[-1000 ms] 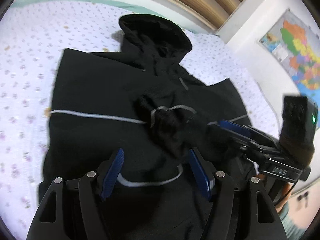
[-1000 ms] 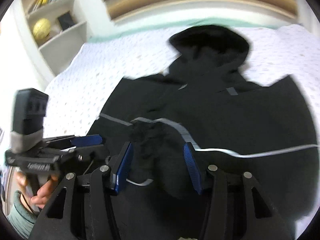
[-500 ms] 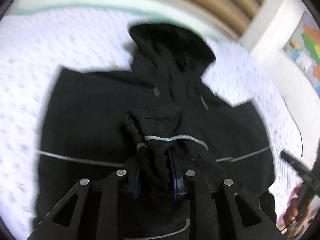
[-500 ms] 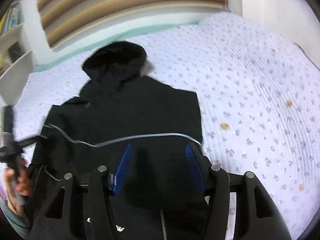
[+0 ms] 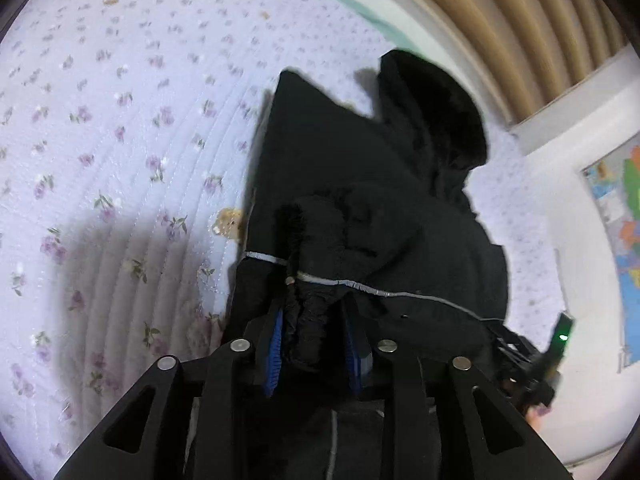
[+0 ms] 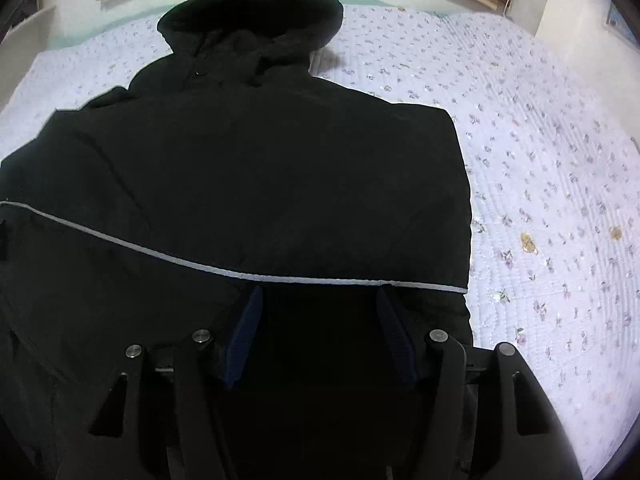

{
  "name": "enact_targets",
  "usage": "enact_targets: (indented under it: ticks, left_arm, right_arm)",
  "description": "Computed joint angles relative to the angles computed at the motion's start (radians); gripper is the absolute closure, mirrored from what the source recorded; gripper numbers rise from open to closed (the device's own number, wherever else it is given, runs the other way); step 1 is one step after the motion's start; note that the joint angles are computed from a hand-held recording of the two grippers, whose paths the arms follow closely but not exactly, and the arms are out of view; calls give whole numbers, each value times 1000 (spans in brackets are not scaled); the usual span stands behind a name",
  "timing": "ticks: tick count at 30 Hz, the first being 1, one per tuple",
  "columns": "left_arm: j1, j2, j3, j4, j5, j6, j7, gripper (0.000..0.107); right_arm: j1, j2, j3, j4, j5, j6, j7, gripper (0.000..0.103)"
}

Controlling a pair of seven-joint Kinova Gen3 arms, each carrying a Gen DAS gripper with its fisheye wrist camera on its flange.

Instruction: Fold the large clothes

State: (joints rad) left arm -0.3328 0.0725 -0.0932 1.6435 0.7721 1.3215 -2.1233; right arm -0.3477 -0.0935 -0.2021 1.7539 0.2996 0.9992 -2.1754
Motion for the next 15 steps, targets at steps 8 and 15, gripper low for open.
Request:
enact_targets:
  ticks: [8, 15]
  left_arm:
    - [311, -260, -191, -14, -149, -119, 65, 48]
    - [381, -83, 75, -30, -433, -260, 254, 49]
  right_arm:
    - [51, -139, -6, -23, -164, -56, 152, 39]
    - [5, 16, -53, -27, -32, -48, 72, 39]
